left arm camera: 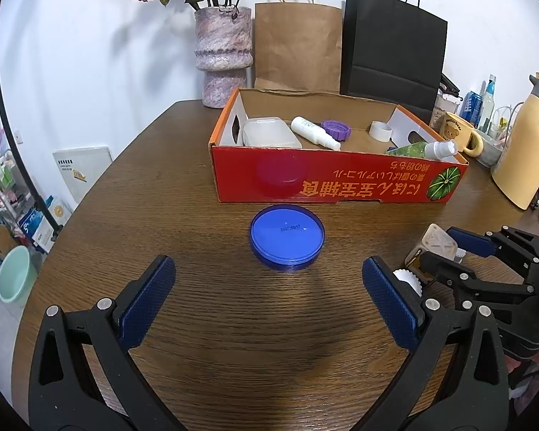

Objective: Organize rigid objects
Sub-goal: 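Grasp the white plug-shaped block with the right tool, then grasp the white ridged cap with the left tool while the right holds the block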

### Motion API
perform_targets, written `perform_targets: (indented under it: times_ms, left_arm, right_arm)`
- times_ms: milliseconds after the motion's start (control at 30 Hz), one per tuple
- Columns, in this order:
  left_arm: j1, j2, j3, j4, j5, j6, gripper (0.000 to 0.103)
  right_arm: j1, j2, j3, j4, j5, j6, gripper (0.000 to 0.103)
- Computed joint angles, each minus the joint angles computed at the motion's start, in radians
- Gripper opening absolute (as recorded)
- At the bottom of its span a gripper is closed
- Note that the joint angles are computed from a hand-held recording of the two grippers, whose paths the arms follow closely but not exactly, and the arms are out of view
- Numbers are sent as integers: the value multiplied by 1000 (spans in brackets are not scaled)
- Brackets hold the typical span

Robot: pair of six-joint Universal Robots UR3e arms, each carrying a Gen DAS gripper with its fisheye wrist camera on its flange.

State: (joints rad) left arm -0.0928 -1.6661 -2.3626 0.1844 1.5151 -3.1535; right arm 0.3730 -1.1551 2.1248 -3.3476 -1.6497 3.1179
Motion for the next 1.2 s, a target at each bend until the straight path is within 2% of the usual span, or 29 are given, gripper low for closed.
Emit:
perform_targets:
  times_ms: [467,833,1200]
  left_arm:
    - [-70,-72,54,3,31,-34,103]
    - [-172,-143,150,-82,77,-85,103]
    - [-275,-228,257,-165,141,-125,103]
  right_arm:
    - [-13,-53,88,-114,-9,14,50]
    - [-92,-132,203,-190,19,3,50]
    - [-217,-217,340,-252,91,-53,50]
